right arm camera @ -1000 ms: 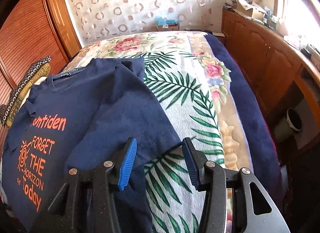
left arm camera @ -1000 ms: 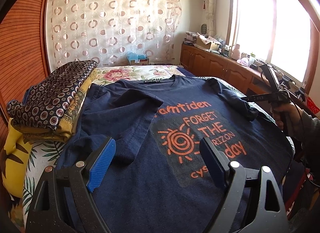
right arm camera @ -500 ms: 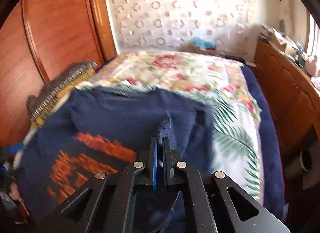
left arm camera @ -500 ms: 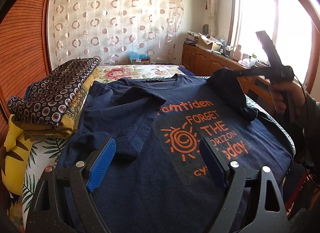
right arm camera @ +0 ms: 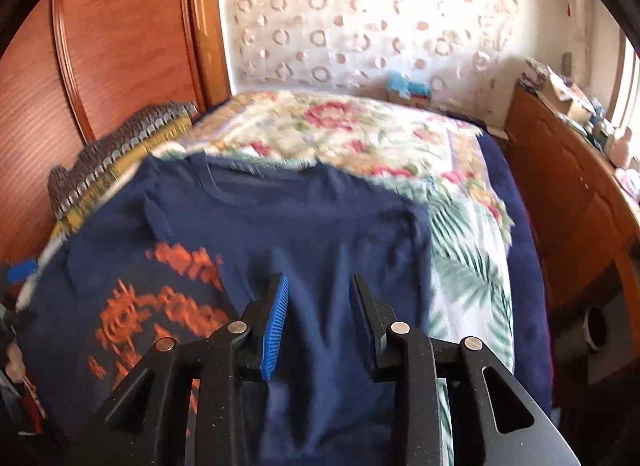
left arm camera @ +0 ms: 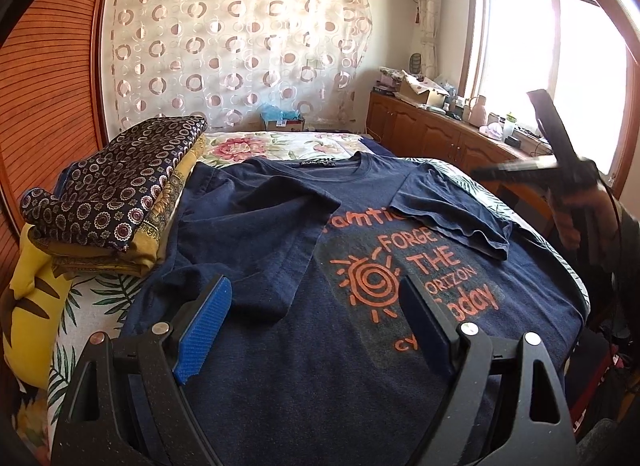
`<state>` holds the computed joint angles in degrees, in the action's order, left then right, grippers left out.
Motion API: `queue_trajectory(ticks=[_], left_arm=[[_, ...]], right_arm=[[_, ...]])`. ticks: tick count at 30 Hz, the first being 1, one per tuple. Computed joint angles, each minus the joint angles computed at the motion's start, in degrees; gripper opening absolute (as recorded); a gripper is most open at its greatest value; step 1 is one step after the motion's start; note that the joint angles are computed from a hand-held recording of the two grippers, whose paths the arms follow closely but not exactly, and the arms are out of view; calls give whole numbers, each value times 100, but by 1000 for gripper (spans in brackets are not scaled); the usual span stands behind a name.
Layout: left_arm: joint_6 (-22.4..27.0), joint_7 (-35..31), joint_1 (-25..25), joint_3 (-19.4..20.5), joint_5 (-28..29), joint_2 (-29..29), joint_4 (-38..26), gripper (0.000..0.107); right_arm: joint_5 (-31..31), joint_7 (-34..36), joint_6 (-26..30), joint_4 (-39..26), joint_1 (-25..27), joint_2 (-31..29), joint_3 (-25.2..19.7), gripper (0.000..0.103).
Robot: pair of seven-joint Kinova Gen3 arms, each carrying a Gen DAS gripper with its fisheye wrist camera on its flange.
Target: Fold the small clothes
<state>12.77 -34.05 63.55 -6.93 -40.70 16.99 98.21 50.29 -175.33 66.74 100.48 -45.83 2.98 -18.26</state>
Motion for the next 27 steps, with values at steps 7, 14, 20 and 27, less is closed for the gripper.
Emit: queue_trajectory(ticks=[7, 14, 20, 27], left_arm=[[36, -46, -96, 97, 71, 19, -36, 87], [120, -160, -150, 180, 135, 55, -85, 86], [114, -156, -185, 182, 160, 49, -97, 86], [184, -380, -371, 348, 294, 67, -157, 87]], right_arm=[[-217, -341, -87, 315, -381, 99, -220, 33], [-201, -179, 295, 156, -802, 543, -70, 6], [-77, -237, -147, 436, -822, 195, -89, 3], [-249, -70, -44, 434, -752, 144, -173, 11]])
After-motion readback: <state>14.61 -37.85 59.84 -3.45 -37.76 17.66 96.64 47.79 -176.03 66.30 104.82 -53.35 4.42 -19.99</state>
